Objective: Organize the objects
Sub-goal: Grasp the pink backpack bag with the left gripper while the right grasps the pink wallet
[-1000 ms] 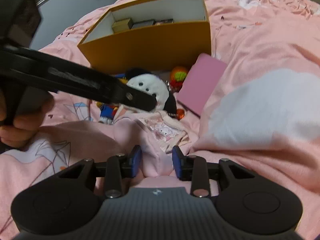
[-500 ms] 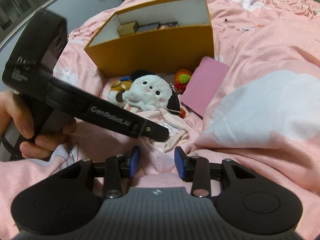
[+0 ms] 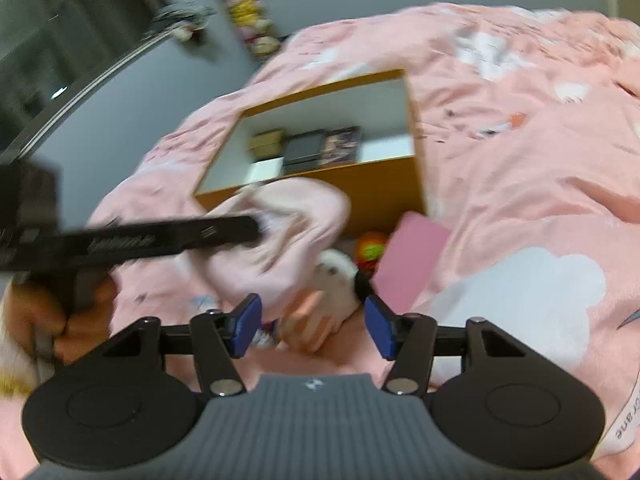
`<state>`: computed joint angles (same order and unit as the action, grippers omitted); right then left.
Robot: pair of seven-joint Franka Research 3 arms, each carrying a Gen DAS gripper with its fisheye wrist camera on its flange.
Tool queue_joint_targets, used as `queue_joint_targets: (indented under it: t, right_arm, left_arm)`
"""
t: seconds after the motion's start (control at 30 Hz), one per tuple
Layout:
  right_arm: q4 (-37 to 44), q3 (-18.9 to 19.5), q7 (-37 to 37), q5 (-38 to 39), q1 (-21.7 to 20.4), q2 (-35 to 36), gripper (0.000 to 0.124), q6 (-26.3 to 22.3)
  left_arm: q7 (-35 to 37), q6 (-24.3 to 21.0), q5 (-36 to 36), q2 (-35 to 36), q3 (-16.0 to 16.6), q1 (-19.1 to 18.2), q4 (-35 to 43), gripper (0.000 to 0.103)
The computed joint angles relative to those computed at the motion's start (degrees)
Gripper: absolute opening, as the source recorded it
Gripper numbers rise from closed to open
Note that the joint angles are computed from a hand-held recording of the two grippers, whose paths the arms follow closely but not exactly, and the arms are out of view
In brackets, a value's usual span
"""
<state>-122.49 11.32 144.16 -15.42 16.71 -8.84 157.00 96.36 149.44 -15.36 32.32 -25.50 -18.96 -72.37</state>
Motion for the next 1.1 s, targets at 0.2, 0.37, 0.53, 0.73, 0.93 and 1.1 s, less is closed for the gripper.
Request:
queue_joint_targets:
  t: [0.2,0.37,0.53,0.73,0.93,1.1]
  right_arm:
    - [7.9,-1.4,8.3,-10.7,-0.2,8.8,0.041,-7.6]
    - [11.3,-5.3,6.2,-8.4,2.2,14.8,0.035,-4.1]
    - [14.0,-8.4,8.6,-6.9,5.0,16.6,0.037,-11.4]
    - [11.4,-9.2,10.3,-5.7,4.4,15.9,0.040,-9.7]
    - [12.6,-9.9,6.0,-2.6,4.1,18.8,0.051,-6.2]
    - [11.8,-11.4,6.5,-2.2,5.1,19.4,0.052,-2.8]
  left_arm:
    - [-7.6,-8.1,7.2,3.4,5.3,-3.9,5.6,0.030]
    - [-6.1,-11.7,13.1,3.6,6.3,-5.0,6.9,0.037]
    - [-0.9,-12.4,12.4,4.8,4.9,-4.4,9.3,0.055]
    - [-0.6,-18.0,11.9,9.6,5.7,-6.1,17.3,0.062]
    - [-1.5,-21.7,8.4,11.8,5.2,-5.2,20.6,0.062]
    - [-0.5,-23.0,7.4,12.5,5.1,-5.4,21.7,0.062]
